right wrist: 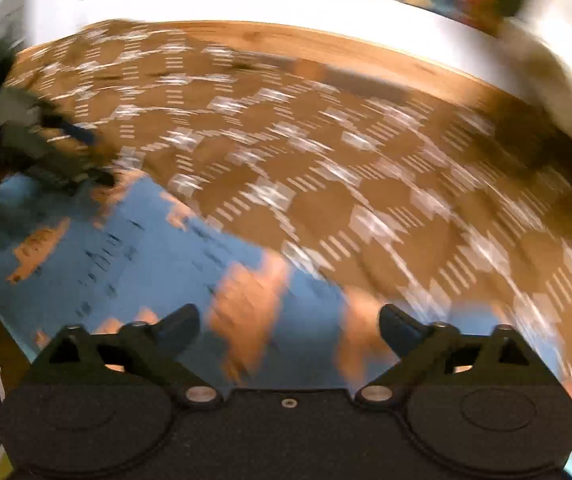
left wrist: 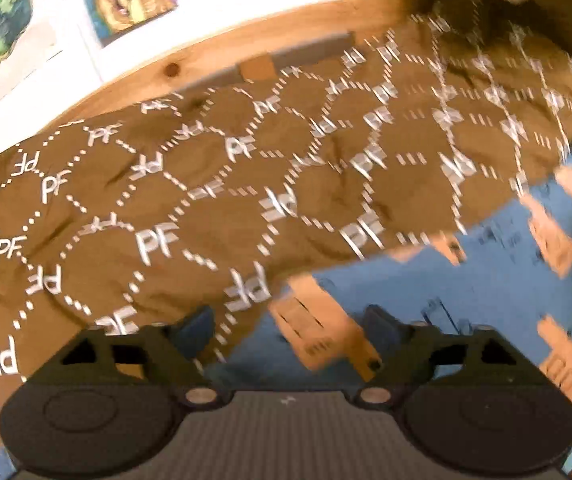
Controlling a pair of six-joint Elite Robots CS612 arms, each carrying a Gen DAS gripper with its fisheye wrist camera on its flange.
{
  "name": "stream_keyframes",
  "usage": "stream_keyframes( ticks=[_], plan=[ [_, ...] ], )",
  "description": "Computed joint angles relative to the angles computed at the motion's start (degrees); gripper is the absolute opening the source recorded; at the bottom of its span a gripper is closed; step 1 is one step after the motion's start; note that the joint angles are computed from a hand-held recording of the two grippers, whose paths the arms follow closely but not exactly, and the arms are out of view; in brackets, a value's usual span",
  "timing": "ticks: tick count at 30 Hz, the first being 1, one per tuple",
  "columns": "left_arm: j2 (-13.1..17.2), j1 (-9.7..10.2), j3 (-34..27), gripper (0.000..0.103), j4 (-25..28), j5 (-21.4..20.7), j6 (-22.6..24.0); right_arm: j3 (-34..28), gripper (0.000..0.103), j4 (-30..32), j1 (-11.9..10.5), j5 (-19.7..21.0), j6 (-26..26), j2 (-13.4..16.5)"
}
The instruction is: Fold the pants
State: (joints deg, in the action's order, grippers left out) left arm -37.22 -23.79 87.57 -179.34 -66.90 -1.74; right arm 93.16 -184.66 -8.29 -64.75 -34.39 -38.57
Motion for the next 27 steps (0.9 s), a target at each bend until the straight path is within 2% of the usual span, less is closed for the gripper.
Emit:
stream_keyframes(
  ticks=[2, 4, 5, 7, 9, 12, 15, 17, 18, 19, 24, 26, 27],
  plan=[
    [0.6, -0.88, 0.1, 0.090, 2.1, 1.6, 0.3, 3.1, 0.101, -3.3, -1.6, -1.9, 7.8, -0.9],
    [1.7, -1.82, 0.1, 0.101, 2.4, 5.8, -0.5, 5.1, 0.102, -5.3, -3.2, -2.6, 16.5, -1.4],
    [2.0, -2.11, 0.0, 0.102, 1.8, 7.6, -1.4, 5.9, 0.102, -6.2, -4.0, -2.7, 20.4, -1.6],
    [1.4, -2.18, -0.1, 0.103, 4.0, 7.9, -4.3, 7.2, 0.102, -9.2, -5.4, -3.6, 26.2, -1.5],
    [0.7, -2.53, -0.2, 0.101, 5.5, 9.4, -6.3, 8.2, 0.102, -12.5, -6.8, -2.3, 29.8, -1.3],
    [0.7, -3.75, -0.7, 0.101, 1.1, 12.1, -3.2, 8.6, 0.102, -16.6, -8.0, -1.9, 31.4, -1.2],
    [1.1, -4.41, -2.6, 0.101, -4.0, 7.5, 1.3, 7.6, 0.097, -18.8, -8.4, -2.5, 30.8, -0.3],
    [1.5, -4.67, -4.7, 0.101, -4.9, 2.9, 3.3, 6.6, 0.087, -18.5, -8.9, -2.4, 29.9, 0.4],
    [2.0, -4.75, -6.3, 0.101, -4.7, 0.2, 4.4, 6.1, 0.084, -18.1, -9.0, -2.2, 29.9, 0.7],
    [2.6, -4.94, -8.2, 0.101, -4.3, -2.5, 5.6, 5.6, 0.076, -17.6, -9.3, -1.7, 30.0, 1.0],
    [7.7, -6.30, -19.2, 0.098, -0.8, -8.2, 11.3, 3.8, 0.056, -17.4, -9.8, -0.7, 29.4, 2.2],
    [10.0, -6.65, -23.7, 0.097, 1.6, -10.3, 11.5, 3.2, 0.048, -17.0, -9.8, -0.8, 28.2, 2.7],
    [11.2, -6.65, -26.3, 0.096, 3.4, -12.2, 11.2, 2.9, 0.048, -16.9, -9.9, -0.2, 27.8, 2.9]
  ],
)
